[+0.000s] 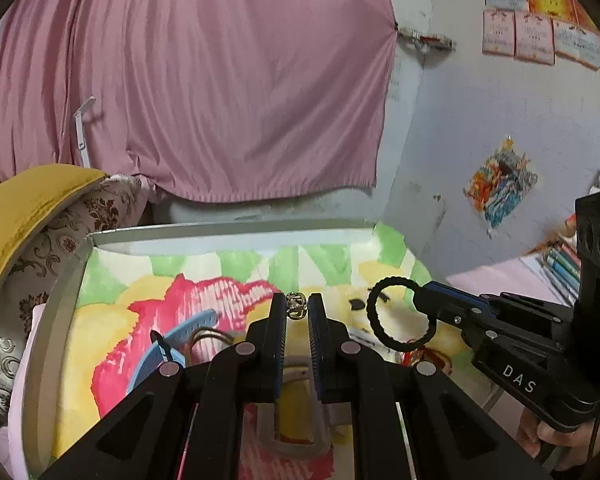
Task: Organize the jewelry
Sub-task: 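Carry the earring with the left gripper while the right carries the black bracelet to the tray, then open both grippers to release the earring and black bracelet in the tray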
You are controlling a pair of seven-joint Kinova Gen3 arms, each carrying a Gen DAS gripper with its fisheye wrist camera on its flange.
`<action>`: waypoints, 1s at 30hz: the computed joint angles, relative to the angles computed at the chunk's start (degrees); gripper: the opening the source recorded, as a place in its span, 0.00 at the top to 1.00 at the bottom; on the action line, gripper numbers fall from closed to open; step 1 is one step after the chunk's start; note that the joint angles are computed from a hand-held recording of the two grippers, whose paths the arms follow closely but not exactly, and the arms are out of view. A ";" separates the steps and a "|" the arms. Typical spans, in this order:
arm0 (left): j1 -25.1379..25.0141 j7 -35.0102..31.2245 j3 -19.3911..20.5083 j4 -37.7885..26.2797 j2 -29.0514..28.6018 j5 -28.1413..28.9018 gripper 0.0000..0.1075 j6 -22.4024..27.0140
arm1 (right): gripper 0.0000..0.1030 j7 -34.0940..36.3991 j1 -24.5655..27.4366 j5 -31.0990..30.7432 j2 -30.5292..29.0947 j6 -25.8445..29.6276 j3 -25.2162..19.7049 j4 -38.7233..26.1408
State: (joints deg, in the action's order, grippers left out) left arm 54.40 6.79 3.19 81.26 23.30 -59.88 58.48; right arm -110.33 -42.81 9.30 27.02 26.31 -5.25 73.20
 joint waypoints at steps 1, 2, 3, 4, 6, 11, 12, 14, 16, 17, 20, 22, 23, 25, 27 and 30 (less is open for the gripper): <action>-0.21 -0.81 0.26 -0.53 0.24 0.61 0.90 0.26 | 0.96 0.75 0.70 -0.46 0.26 0.43 -0.62 -0.07; -0.42 -1.57 0.39 -0.93 0.46 1.28 0.90 0.49 | 0.96 1.23 1.00 -0.85 0.67 1.42 -0.97 -0.62; -0.63 -2.35 0.49 -1.23 0.61 2.01 0.90 0.61 | 0.96 1.61 1.19 -1.25 1.07 2.20 -1.27 -1.12; -0.82 -3.09 0.53 -1.54 0.72 2.69 0.90 0.65 | 0.96 2.13 1.56 -1.73 1.38 2.60 -1.64 -1.38; -1.40 -4.71 0.58 -2.23 0.95 4.42 0.90 0.50 | 0.96 3.15 2.10 -2.62 1.86 3.74 -2.18 -2.15; -2.14 -7.24 0.13 -2.84 1.07 7.55 0.90 -0.39 | 0.95 4.57 2.32 -3.80 2.29 5.22 -2.47 -2.84; -2.21 -7.55 0.00 -2.83 1.02 7.94 0.90 -0.53 | 0.95 4.75 2.30 -4.00 2.48 5.58 -2.47 -3.16; -2.42 -8.33 -0.11 -3.01 1.12 8.84 0.90 -0.75 | 0.95 5.24 2.50 -4.59 2.94 6.42 -2.66 -3.87; -2.58 -8.79 -0.25 -3.03 1.13 9.67 0.90 -1.10 | 0.95 5.62 2.66 -5.11 3.31 7.09 -2.73 -4.42; -2.62 -8.85 -0.36 -2.93 1.10 9.92 0.90 -1.36 | 0.95 5.64 2.58 -5.22 3.24 7.21 -2.65 -4.42; -2.63 -8.79 -0.69 -2.74 0.86 10.40 0.90 -1.78 | 0.95 5.52 2.31 -5.23 3.18 7.14 -2.29 -4.35; -2.69 -8.17 -0.87 -2.29 0.59 10.55 0.90 -2.21 | 0.95 5.60 2.29 -5.27 3.17 7.17 -2.27 -4.33; -2.76 -8.02 -0.90 -2.15 0.51 10.63 0.90 -2.34 | 0.95 5.52 2.23 -5.23 3.10 7.07 -2.17 -4.23; -2.80 -7.80 -0.95 -2.04 0.50 10.62 0.90 -2.38 | 0.95 5.35 2.13 -5.17 3.13 6.98 -2.07 -4.20; -2.55 -7.56 -1.04 -2.57 0.80 10.67 0.82 -1.18 | 0.92 5.92 2.65 -5.71 3.20 6.98 -2.66 -4.23; -2.06 -5.37 -1.38 -1.48 0.20 9.83 0.61 -1.63 | 0.81 5.39 2.24 -5.43 2.70 5.94 -2.06 -3.27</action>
State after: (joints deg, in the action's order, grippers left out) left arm 52.33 1.42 1.82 79.78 23.50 -50.05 56.85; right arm -104.94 -40.57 3.87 29.71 32.25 -7.31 69.93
